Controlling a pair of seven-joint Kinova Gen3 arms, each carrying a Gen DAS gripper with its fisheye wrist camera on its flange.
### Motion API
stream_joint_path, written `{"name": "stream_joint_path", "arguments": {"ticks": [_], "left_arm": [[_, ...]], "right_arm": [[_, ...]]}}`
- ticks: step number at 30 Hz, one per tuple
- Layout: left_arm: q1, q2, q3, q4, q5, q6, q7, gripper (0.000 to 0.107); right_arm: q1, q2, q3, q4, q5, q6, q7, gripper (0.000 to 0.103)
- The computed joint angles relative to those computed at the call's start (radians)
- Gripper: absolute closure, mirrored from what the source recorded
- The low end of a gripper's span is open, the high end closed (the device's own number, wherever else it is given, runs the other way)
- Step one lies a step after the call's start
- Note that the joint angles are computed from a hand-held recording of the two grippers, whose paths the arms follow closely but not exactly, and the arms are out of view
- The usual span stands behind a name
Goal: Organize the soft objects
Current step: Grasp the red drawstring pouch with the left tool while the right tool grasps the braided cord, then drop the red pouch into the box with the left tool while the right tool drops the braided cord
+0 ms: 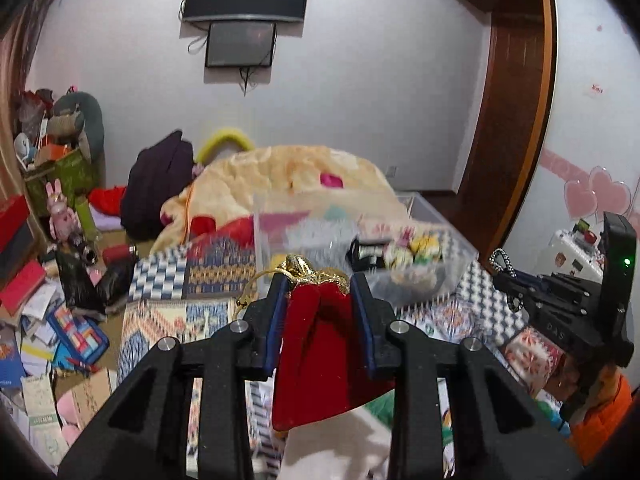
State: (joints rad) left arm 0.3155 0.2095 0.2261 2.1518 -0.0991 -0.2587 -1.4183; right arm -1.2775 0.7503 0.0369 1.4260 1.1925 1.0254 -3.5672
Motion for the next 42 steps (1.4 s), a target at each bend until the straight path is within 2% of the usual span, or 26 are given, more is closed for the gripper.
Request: {"name": "stream_joint_path", "arguments": {"ticks": [7, 16, 20, 23, 27, 30, 37, 40, 42], "left_arm": [[0.113, 0.013, -0.085, -0.087, 0.124, -0.011, -0.134, 0.076], [0.178, 0.055, -0.118, -0.176, 0.247, -0.020, -0.252, 0.075], [0.207, 0.097, -0.140, -0.242, 0.288, 0.023, -0.286, 0.075], [0.220, 0.139, -0.157, -0.305, 0.301, 0.088, -0.292, 0.075], [0.202, 0.190, -0.148, -0.381, 0.274, 0.182, -0.255, 0.075], [0.149, 0.223, -0.091, -0.426, 0.234, 0.235, -0.218, 0.075], [0.200, 0.292, -0.153, -0.521, 0.170, 0.343, -0.154, 0.074], [0.253, 0.315, -0.212, -0.541, 0.140, 0.363, -0.118, 0.073], [0.265, 0.325, -0.223, -0.549, 0.121, 0.374, -0.101, 0.069]], "right_arm": [[-0.003, 0.016, 0.024, -0.058, 0.049, 0.016, 0.025, 0.092], [0.012, 0.035, 0.050, -0.112, 0.116, -0.021, 0.023, 0.092], [0.038, 0.048, 0.049, -0.146, 0.103, -0.054, 0.069, 0.092], [0.062, 0.059, 0.049, -0.174, 0.071, -0.091, 0.120, 0.091], [0.084, 0.069, 0.063, -0.193, 0.023, -0.141, 0.173, 0.091], [0.111, 0.090, 0.064, -0.230, -0.038, -0.176, 0.242, 0.091], [0.131, 0.131, 0.091, -0.291, -0.171, -0.218, 0.381, 0.091], [0.125, 0.140, 0.116, -0.303, -0.214, -0.223, 0.413, 0.091], [0.122, 0.142, 0.127, -0.306, -0.237, -0.225, 0.430, 0.090]]}}
